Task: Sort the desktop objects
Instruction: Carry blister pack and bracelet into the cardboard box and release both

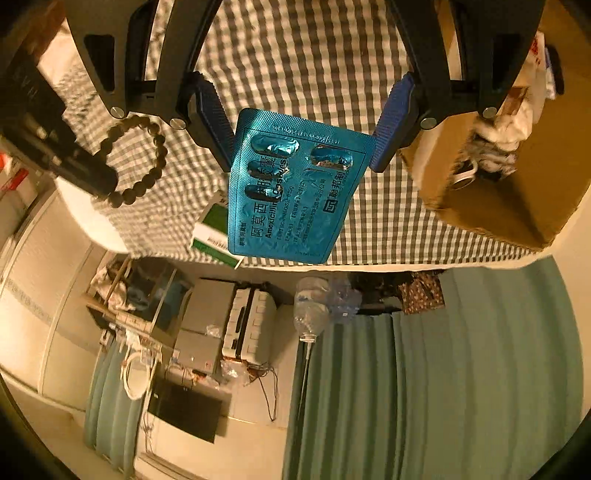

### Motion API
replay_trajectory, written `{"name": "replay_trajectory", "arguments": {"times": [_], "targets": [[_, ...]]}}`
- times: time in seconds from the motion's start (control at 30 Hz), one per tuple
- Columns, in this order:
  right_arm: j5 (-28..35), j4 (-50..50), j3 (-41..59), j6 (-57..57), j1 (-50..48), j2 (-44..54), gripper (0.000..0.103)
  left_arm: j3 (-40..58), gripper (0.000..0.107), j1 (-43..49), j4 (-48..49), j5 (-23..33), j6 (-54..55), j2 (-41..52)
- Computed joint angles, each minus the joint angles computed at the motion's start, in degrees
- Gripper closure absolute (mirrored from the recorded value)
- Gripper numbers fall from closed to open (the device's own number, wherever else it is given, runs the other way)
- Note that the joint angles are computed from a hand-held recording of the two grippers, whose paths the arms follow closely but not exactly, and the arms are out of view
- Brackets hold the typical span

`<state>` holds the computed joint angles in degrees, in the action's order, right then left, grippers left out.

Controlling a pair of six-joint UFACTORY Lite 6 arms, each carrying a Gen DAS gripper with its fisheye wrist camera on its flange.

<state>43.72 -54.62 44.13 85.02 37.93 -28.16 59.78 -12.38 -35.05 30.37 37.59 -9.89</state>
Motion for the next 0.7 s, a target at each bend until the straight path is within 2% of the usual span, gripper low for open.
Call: {"name": "replay_trajectory", "arguments": {"times": [0.23,0.37,0.57,0.7], "targets": [[15.09,-2.48,16.16,2.66,18.06,8.64,0.092,7.82,0.033,16.84,-3.60,17.37,8.95,-4.36],[19.10,-3.01,27.12,1.61,24.08,17.71,0.092,14.73,0.033,30.86,-7.97,27.77,17.10,-2.41],[15.98,-0.62,46.72,-3.74,25.74,35.84,0.092,23.11,0.033,44.95,-10.32,35.30,24.58,4.31],[13.35,3.20,61.32,-10.69,24.49,48.28,0.092,27.60,0.033,50.88,-10.60,35.56,27.43,10.60]]}}
